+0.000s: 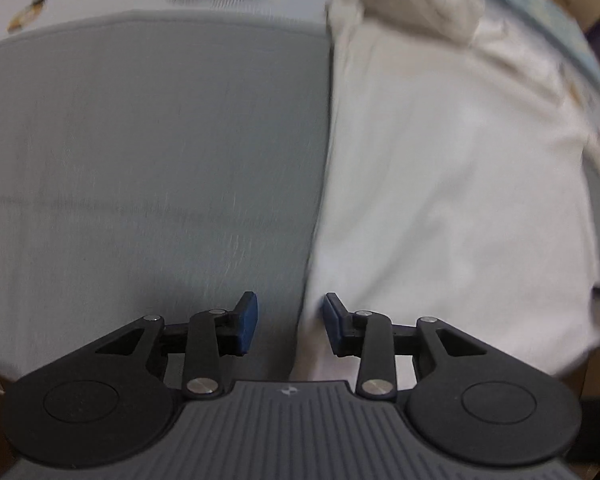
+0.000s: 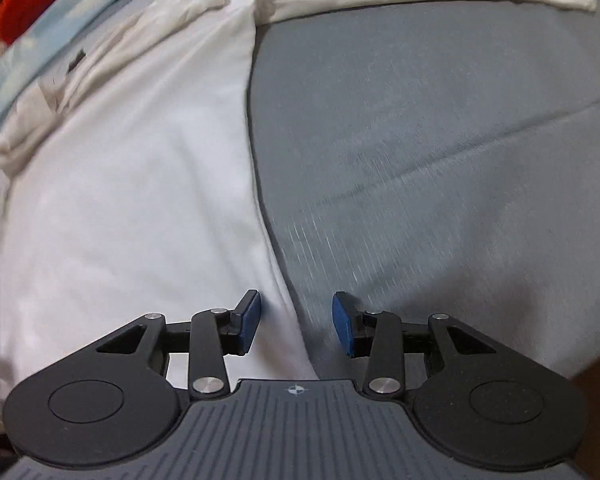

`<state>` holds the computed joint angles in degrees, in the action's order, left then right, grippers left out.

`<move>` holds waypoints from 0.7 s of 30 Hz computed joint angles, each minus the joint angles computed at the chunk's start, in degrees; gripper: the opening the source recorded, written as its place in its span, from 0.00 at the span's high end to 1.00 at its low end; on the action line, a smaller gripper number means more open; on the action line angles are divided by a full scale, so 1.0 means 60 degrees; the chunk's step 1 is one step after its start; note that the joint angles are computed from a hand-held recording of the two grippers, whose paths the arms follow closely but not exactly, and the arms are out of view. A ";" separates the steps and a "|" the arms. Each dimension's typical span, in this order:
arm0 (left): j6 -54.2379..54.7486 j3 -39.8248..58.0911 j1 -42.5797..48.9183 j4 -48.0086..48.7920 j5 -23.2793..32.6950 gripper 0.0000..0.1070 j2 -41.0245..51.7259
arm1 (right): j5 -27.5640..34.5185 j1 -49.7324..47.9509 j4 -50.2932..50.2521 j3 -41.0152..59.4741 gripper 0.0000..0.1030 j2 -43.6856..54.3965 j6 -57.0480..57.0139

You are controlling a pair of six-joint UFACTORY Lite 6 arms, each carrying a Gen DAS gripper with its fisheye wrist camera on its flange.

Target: Fold small clothes

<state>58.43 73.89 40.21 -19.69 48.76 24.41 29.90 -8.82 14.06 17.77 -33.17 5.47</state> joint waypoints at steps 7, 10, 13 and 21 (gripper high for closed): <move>0.1731 -0.0886 0.0535 -0.0485 0.0003 0.96 -0.0548 | 0.0787 0.1154 -0.1983 -0.0816 0.97 -0.1729 0.2046; 0.2933 -0.1756 0.0650 -0.0816 0.0401 0.96 -0.1411 | 0.1330 -0.0237 -0.1238 -0.0790 0.98 -0.2490 0.0524; 0.3734 -0.2433 0.0726 -0.0791 0.0561 0.96 -0.1967 | 0.1529 -0.1770 -0.1297 -0.0461 0.98 -0.2505 -0.0267; 0.3119 -0.1719 0.0860 0.0072 0.0606 0.95 -0.1418 | 0.0817 -0.0876 -0.2038 -0.0687 0.91 -0.1075 0.0321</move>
<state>77.14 63.57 45.37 -19.26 52.39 15.90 34.80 -14.08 1.83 13.65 -39.61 7.40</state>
